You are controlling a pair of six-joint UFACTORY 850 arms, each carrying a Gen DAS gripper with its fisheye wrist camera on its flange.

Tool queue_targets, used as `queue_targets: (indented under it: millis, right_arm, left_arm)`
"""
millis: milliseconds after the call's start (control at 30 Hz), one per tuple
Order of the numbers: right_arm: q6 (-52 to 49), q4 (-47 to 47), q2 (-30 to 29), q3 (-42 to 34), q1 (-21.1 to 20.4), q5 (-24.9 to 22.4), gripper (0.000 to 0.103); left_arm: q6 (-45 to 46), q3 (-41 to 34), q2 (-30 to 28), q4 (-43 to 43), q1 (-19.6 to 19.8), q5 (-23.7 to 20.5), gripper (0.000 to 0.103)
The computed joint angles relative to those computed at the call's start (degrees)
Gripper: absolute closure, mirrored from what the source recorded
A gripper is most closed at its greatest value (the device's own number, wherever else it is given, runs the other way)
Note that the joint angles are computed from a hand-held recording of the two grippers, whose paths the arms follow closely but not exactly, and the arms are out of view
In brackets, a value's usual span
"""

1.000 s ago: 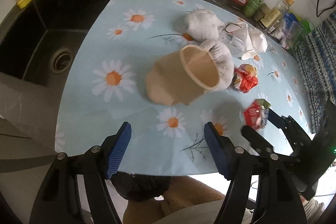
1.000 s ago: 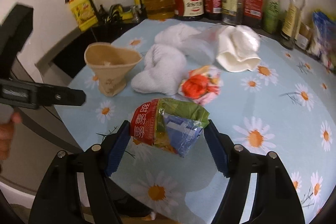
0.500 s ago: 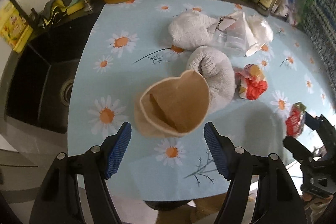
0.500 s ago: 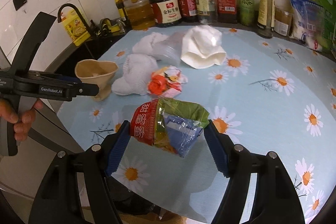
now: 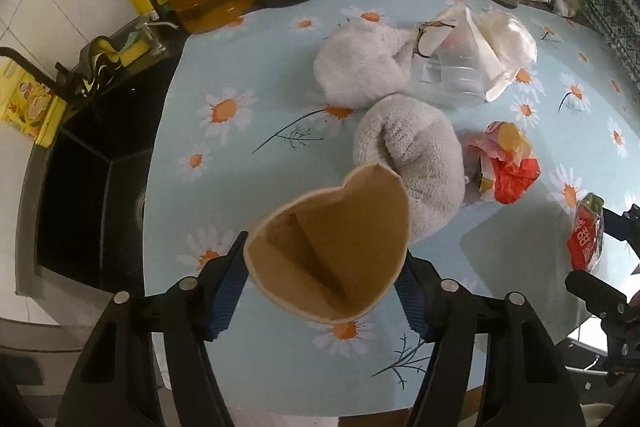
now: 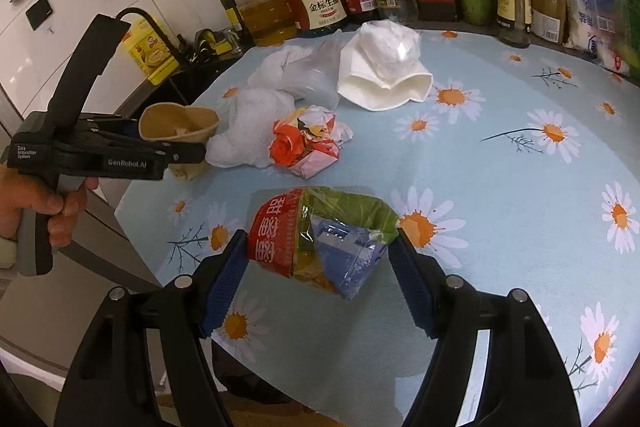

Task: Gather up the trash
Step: 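Grasp the beige paper cup rim with the left gripper while the right holds the snack bag, then carry the paper cup and snack bag down over the black trash bin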

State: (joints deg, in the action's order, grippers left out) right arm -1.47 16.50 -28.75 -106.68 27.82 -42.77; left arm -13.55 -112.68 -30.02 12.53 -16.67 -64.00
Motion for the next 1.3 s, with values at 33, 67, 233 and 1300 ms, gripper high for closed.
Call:
queue_targets:
  millis: [33,67,233,1300]
  right_arm:
    - [-0.7,0.4,-0.1,-0.1,-0.1,-0.3,0.032]
    - [-1.3,0.7,-0.1,0.0,-0.3,-0.3,0.032]
    - [-2.6,1.0,0.1,0.5,-1.0,-0.1,0.032]
    - [24.0,-23.0,4.3,1.7,7.9,3.0,0.032]
  left_arm:
    - [-0.3,0.2,0.1,0.3,0.0,0.0,0.055]
    - [-0.6,0.1,0.1,0.4,0.0,-0.5,0.064]
    - [-2.8,1.6,1.3,-1.1,0.6,0.2,0.073]
    - [11.1,17.9,15.0,-14.9,5.3,16.5,0.083]
